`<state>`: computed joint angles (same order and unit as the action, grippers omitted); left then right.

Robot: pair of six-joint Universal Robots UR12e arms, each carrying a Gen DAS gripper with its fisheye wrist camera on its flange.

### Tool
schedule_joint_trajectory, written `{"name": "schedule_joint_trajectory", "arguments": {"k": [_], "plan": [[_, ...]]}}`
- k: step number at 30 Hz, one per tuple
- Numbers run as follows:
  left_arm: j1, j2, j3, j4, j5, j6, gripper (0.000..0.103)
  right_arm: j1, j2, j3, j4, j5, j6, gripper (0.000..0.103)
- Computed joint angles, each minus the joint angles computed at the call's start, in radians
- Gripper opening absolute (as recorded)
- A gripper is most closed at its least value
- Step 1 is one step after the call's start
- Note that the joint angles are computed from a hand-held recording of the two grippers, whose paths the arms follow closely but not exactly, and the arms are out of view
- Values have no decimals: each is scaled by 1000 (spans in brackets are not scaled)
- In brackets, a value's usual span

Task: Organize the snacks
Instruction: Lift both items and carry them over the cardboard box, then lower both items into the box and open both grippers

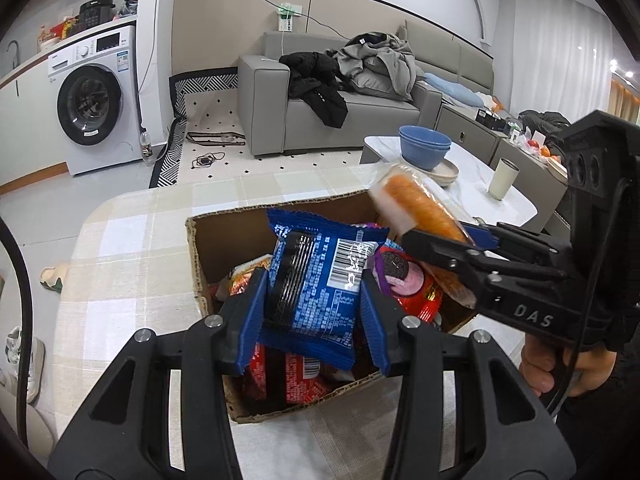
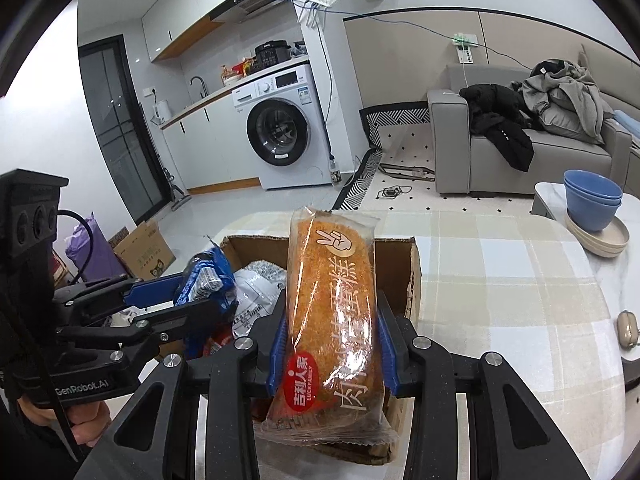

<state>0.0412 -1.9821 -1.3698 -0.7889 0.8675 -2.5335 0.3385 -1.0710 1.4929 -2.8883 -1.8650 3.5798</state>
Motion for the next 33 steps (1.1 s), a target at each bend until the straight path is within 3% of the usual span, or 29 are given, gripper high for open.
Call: {"name": "schedule_joint_trajectory", "arguments": {"k": [17, 25, 33], "plan": [[-24, -23, -12, 14, 85, 15, 41, 9, 36, -28, 49, -25, -27, 38], [-25, -31, -18, 33, 94, 24, 41, 6, 36, -36, 42, -43, -52, 38], [-23, -28, -20, 35, 101, 28, 42, -11, 49, -74, 120, -40, -14, 38]]}}
